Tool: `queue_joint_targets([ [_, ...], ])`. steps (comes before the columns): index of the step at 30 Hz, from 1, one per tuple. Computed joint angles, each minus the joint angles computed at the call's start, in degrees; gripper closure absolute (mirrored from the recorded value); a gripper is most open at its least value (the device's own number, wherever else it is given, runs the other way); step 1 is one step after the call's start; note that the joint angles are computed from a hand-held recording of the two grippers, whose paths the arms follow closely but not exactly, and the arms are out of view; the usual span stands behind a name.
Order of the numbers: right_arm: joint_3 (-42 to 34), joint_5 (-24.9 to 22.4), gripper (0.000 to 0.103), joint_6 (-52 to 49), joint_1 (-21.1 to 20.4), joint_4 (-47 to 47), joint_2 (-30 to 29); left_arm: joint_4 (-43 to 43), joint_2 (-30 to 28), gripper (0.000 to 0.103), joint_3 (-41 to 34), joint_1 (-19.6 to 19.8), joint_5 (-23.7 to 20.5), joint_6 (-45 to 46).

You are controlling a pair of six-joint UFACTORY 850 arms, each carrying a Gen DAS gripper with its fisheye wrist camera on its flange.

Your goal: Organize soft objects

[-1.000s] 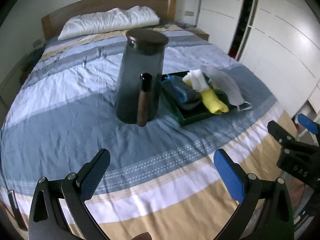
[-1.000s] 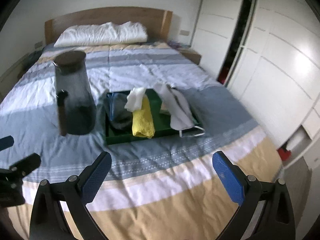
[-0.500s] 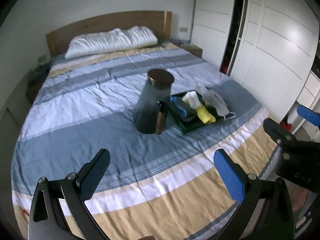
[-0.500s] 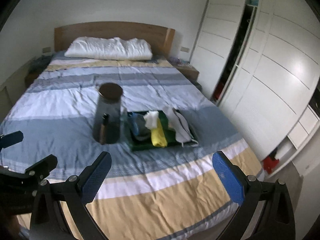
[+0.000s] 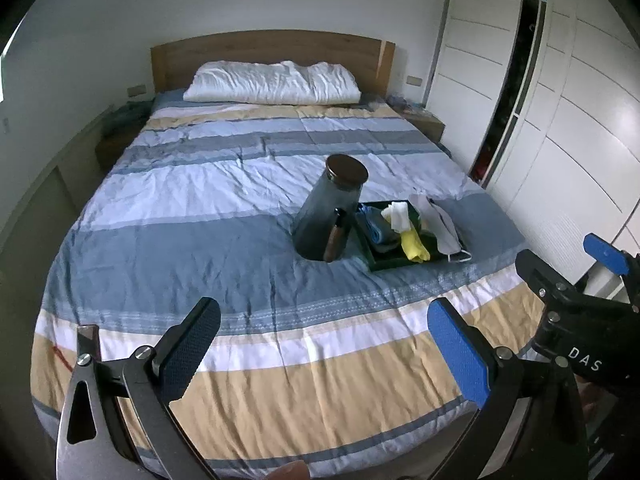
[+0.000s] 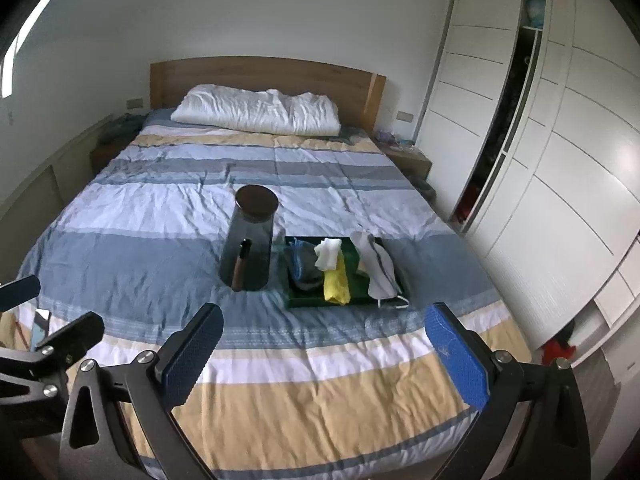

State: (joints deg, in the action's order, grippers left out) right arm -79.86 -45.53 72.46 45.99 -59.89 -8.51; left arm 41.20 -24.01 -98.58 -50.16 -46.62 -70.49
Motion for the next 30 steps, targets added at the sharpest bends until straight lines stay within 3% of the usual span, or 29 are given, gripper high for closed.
queue_joint_targets([
  [8,2.0,0.4,0.000,-0.2,1.0,0.0,3.0,4.6,0.1,0.001,-1.1,-1.9,-4.6,-2.4],
  [30,2.6,-1.1,0.000,1.5,3.6,-2.2,4.6,8.6,3.7,0.001,0.6,-3.8,-3.6,-4.5],
])
